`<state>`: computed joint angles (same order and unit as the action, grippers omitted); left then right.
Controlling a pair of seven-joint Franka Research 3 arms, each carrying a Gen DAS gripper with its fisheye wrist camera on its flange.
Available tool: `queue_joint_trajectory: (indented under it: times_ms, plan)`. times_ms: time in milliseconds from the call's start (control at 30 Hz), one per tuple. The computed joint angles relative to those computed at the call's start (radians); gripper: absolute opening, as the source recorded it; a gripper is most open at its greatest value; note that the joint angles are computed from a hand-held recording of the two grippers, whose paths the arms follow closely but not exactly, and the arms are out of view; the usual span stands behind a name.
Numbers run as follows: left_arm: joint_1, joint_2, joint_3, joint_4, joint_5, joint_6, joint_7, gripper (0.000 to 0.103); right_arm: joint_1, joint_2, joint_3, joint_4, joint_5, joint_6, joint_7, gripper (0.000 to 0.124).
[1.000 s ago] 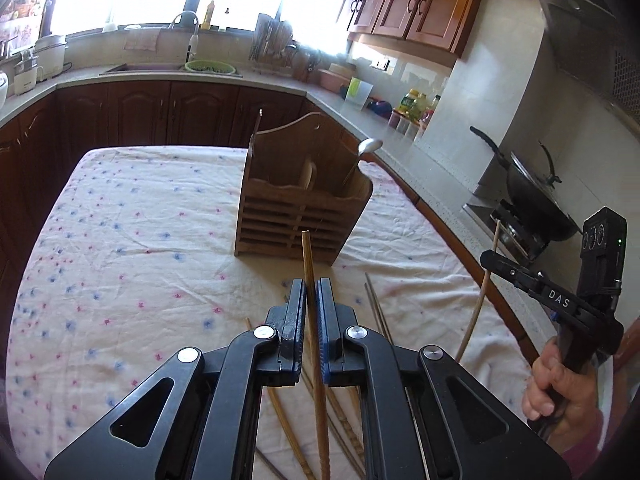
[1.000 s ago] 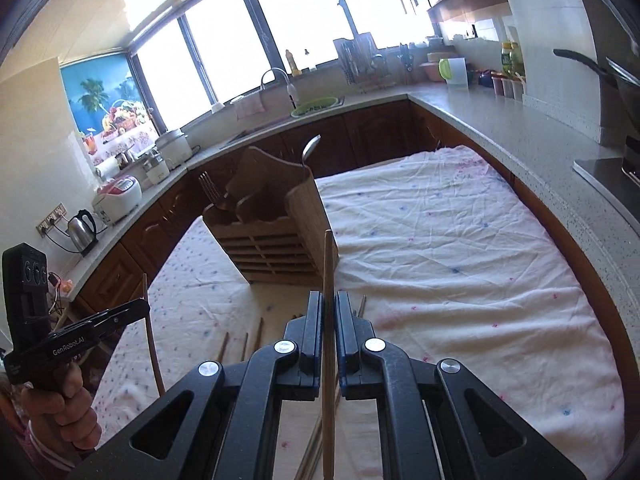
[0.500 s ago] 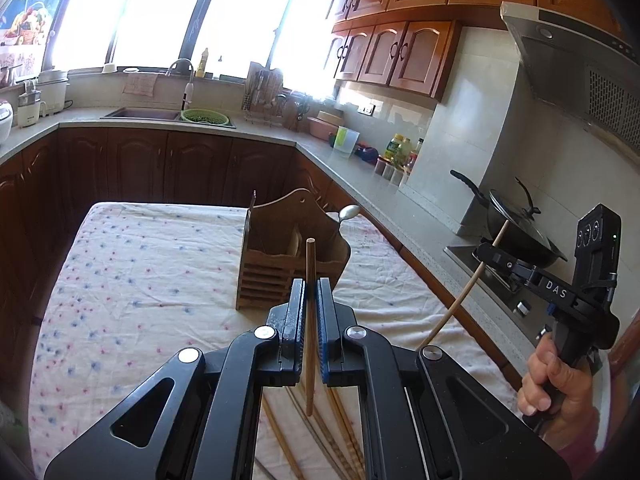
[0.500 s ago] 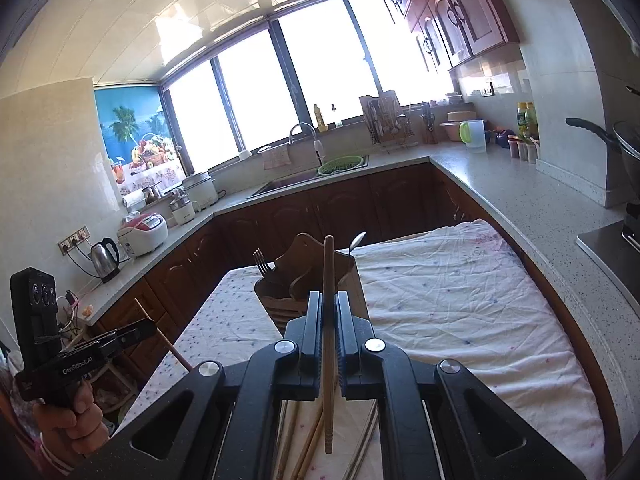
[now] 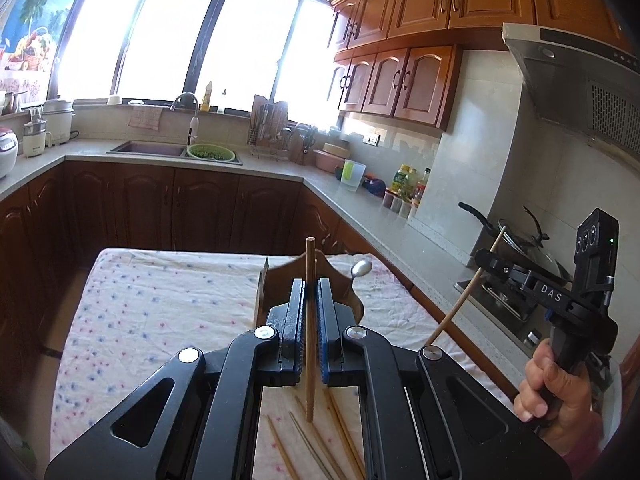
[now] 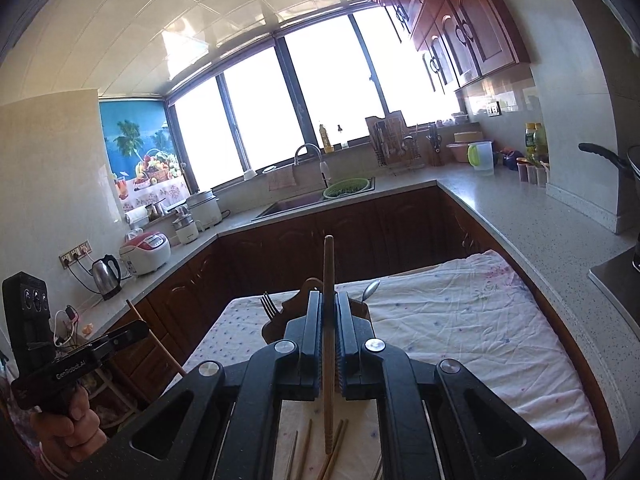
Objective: Organize utensils
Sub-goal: 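Insert both wooden chopsticks upright into the holder while opening both tools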
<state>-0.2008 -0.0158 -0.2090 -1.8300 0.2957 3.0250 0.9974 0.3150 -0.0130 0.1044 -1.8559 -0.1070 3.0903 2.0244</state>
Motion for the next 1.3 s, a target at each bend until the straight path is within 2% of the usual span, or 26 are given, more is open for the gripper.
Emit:
queue_joint_trajectory:
  times_ms: [100,167,233,400,533,733,867,967,1100,1167,1233,1300]
  plan:
    - [0.005,0.044,0.007,0.076,0.08,-0.007,-0.049,0.004,0.006,0.049,-0.016,0.077,-0.09,-0.001,0.079,0.006]
    - [0.001,0.08,0.017,0.139,0.13,-0.015,-0.081,0.004,0.024,0.09,-0.036,0.142,-0.093,-0.008,0.085,0.006]
    - [-0.004,0.121,0.027,0.206,0.153,-0.019,-0.094,0.004,0.062,0.131,-0.087,0.209,-0.158,-0.013,0.147,0.006]
    - [-0.058,0.237,0.103,0.389,0.301,-0.037,-0.218,0.004,0.13,0.249,-0.178,0.388,-0.168,-0.038,0.177,0.006]
    - [-0.08,0.323,0.141,0.489,0.329,-0.048,-0.27,0.004,0.19,0.339,-0.263,0.507,-0.197,-0.063,0.214,0.006]
    - [-0.123,0.385,0.217,0.498,0.399,-0.038,-0.391,0.004,0.232,0.424,-0.33,0.561,-0.193,-0.068,0.244,0.006]
    - [-0.132,0.398,0.235,0.464,0.434,-0.022,-0.444,0.004,0.28,0.44,-0.387,0.524,-0.216,-0.048,0.281,0.006]
    - [-0.124,0.412,0.219,0.457,0.426,-0.03,-0.438,0.004,0.313,0.445,-0.425,0.492,-0.232,-0.035,0.309,0.006]
    - [-0.113,0.412,0.197,0.43,0.406,-0.039,-0.41,0.005,0.291,0.452,-0.388,0.474,-0.198,-0.048,0.279,0.006]
    - [-0.13,0.412,0.221,0.43,0.434,-0.037,-0.433,0.005,0.271,0.457,-0.36,0.477,-0.174,-0.06,0.249,0.006]
    - [-0.119,0.423,0.2,0.451,0.414,-0.054,-0.406,0.005,0.252,0.462,-0.33,0.48,-0.15,-0.076,0.215,0.006]
    - [-0.111,0.426,0.187,0.458,0.396,-0.061,-0.381,0.005,0.265,0.462,-0.348,0.478,-0.154,-0.071,0.219,0.006]
